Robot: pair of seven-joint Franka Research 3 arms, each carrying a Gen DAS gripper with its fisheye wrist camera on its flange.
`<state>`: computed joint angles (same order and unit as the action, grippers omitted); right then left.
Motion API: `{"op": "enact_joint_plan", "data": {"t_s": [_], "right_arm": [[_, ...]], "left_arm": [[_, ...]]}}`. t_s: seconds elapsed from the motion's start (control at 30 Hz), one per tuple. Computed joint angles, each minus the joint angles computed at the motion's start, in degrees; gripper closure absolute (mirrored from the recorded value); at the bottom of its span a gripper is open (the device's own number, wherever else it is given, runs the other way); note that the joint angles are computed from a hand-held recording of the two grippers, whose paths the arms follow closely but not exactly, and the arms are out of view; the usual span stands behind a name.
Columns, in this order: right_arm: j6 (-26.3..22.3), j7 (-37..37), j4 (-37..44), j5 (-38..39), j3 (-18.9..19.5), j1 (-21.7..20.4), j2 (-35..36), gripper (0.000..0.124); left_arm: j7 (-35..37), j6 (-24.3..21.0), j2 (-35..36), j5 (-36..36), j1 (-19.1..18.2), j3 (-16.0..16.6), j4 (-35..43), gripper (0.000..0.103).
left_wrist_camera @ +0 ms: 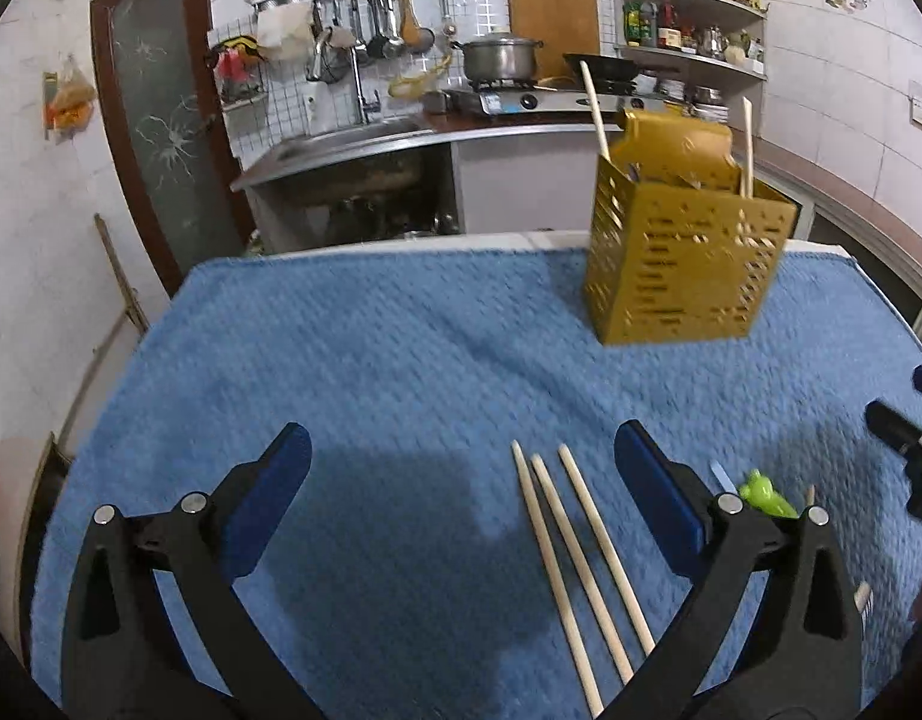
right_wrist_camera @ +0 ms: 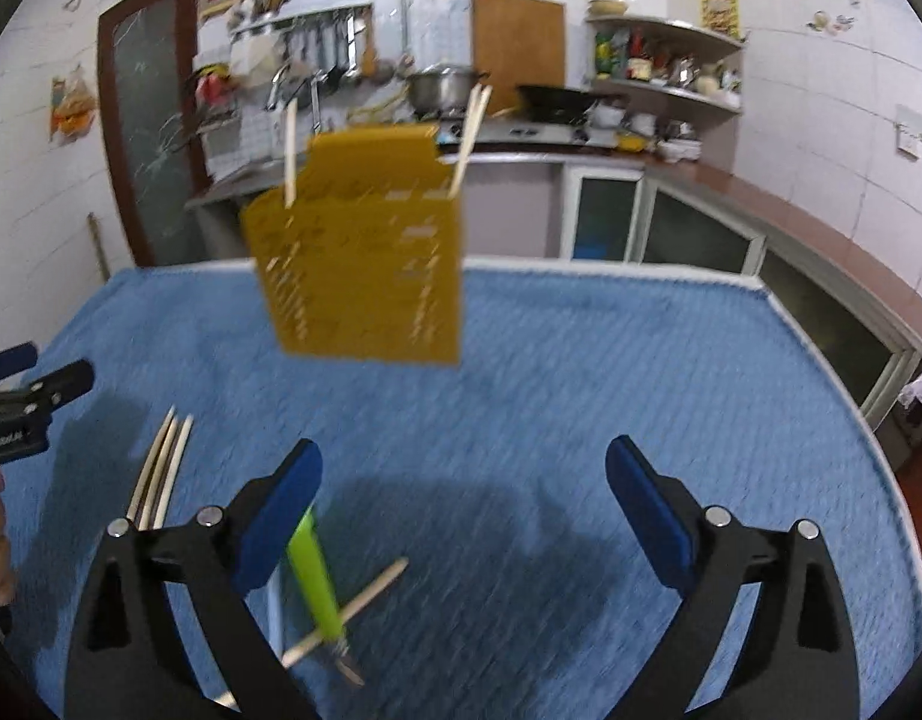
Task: Organize utensils
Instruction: 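Lower the left tool onto a chopstick while the right tool grasps the green-handled fork, then lift the chopstick with the left tool while the right tool carries the fork to the holder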
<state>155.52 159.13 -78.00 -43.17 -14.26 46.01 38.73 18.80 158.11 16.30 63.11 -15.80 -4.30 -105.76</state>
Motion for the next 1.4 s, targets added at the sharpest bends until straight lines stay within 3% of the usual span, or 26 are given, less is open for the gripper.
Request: {"op": "enact_joint_plan", "data": {"t_s": [0.1, 0.27, 0.47, 0.53, 0.6, 0.73, 0.87, 1.03, 1.13, 1.27, 1.4], "right_arm": [[-0.22, -0.67, -0.76, 0.93, 1.01, 0.14, 0.3, 0.03], [1.23, -4.44, -0.27, 5.11, 3.08, -0.97, 1.56, 0.031], [0.18, -10.52, 1.53, 9.81, 3.73, -0.61, 3.27, 0.032], [-1.52, -13.0, 2.85, 11.1, 4.06, -0.52, 4.13, 0.041], [-2.23, -16.43, 3.74, 13.78, 5.79, -1.77, 4.87, 0.055], [-1.31, -19.45, 3.6, 18.45, 6.84, -2.82, 5.13, 0.074], [-3.26, -22.24, 6.48, 22.02, 7.21, -3.2, 6.49, 0.082], [-7.72, -26.45, 13.49, 26.1, 8.36, -4.45, 9.95, 0.082], [-11.23, -29.18, 20.02, 28.34, 9.11, -5.4, 13.47, 0.082], [-16.39, -32.81, 28.64, 31.3, 10.13, -6.28, 18.19, 0.096], [-19.25, -33.67, 34.34, 33.0, 9.93, -6.48, 21.51, 0.096]], "left_arm": [[-0.11, 0.74, 0.25, -0.47, 0.04, -0.22, -1.06, 0.005], [5.66, 5.21, 1.34, -9.01, 2.33, -1.59, -3.18, 0.006], [14.64, 8.07, 2.36, -18.48, 2.67, -1.83, -3.91, 0.021], [16.38, 8.62, 2.46, -20.88, 2.76, -1.9, -4.16, 0.029], [21.02, 8.0, 2.98, -25.7, 4.1, -3.59, -3.96, 0.047], [26.68, 6.65, 3.71, -32.07, 4.68, -4.6, -3.61, 0.058], [32.15, 4.13, 5.01, -38.03, 5.45, -6.05, -1.84, 0.074], [35.53, 1.18, 6.76, -40.59, 4.34, -5.59, 1.47, 0.077], [38.39, -0.88, 8.38, -43.31, 4.81, -6.42, 4.16, 0.084], [40.73, -3.65, 10.52, -44.78, 4.36, -6.19, 7.87, 0.091], [42.29, -6.62, 12.4, -45.38, 3.7, -5.8, 11.51, 0.092]]}}
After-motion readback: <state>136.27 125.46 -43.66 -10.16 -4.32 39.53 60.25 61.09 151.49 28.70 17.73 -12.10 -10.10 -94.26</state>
